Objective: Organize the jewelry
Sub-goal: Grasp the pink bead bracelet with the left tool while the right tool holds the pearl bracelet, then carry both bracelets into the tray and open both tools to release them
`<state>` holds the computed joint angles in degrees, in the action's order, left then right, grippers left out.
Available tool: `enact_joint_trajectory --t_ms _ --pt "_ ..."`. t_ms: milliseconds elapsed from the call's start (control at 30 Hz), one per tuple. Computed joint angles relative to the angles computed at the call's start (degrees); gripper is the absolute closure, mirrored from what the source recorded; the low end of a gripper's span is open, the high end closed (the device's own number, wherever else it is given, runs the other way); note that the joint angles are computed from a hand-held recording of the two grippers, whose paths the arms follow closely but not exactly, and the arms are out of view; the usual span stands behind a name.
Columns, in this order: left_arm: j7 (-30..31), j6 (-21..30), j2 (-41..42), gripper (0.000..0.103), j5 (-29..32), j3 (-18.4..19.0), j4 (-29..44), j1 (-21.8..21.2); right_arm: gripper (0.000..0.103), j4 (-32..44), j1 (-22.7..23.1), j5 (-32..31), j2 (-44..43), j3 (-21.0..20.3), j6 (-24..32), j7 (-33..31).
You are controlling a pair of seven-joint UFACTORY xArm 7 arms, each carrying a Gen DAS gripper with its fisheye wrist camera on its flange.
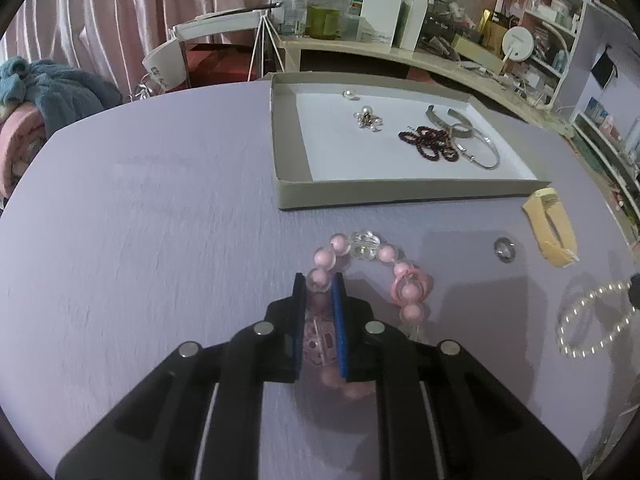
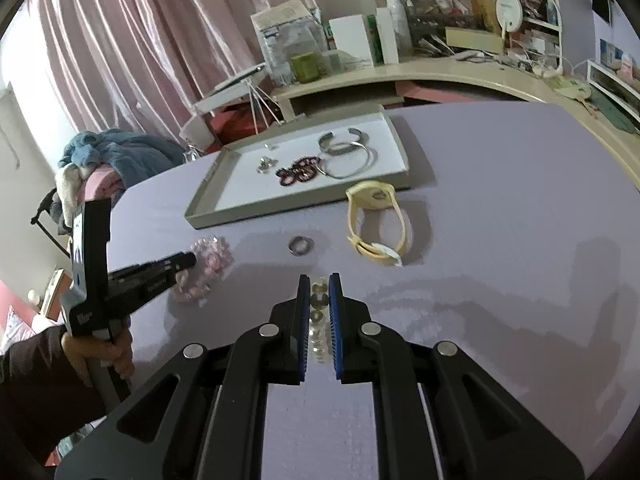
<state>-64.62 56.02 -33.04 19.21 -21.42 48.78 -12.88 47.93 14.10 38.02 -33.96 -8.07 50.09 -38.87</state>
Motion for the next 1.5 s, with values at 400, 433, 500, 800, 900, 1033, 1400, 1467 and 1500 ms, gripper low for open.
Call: enact_joint_trajectory --t_ms 400,433,500,800,900,1033,1400,1467,1500 --pt "1.41 0.00 -4.54 0.090 1.38 -2.55 5.76 1.33 0.093 2.38 1.91 2.95 -1.20 -0.45 -1.10 -1.57" --pt "1.46 0.04 -4.64 0.090 1.59 -2.89 6.61 1.73 0.093 2.66 2.09 3.12 -1.23 -0.52 -1.25 -1.71" --pt "1.57 0.19 -4.76 0.090 1.84 -3.41 7.85 2.48 0.093 3.21 2.47 3.49 -1.26 -0.54 -1.82 -2.10" --pt "2.45 1.37 -4.32 0.090 2.89 -5.17 13.07 5.06 0.093 5.20 3.98 4.94 -0.45 -0.63 -4.79 -3.29" --pt "2.86 1.57 -3.89 0.090 3.37 -5.69 14.47 5.68 0.093 6.34 4.62 5.67 0.31 -0.86 -5.63 -3.94" --pt "3.32 1.47 -3.37 0.090 3.88 -5.91 15.80 6.32 0.093 7.93 5.09 6.64 1.57 -0.93 -6.46 -4.39" --pt "4.78 -0.25 -0.32 0.090 5.23 -5.33 18.70 7.39 0.093 12.19 5.18 8.34 6.09 0.09 -7.71 -5.43" --pt "5.05 -1.02 0.76 0.090 5.68 -4.95 19.45 7.57 0.093 13.58 5.08 8.61 7.51 0.41 -7.82 -5.55" --pt "5.14 -1.25 1.24 0.090 5.88 -4.80 19.82 7.62 0.093 14.35 5.03 8.81 8.28 0.58 -7.82 -5.56"
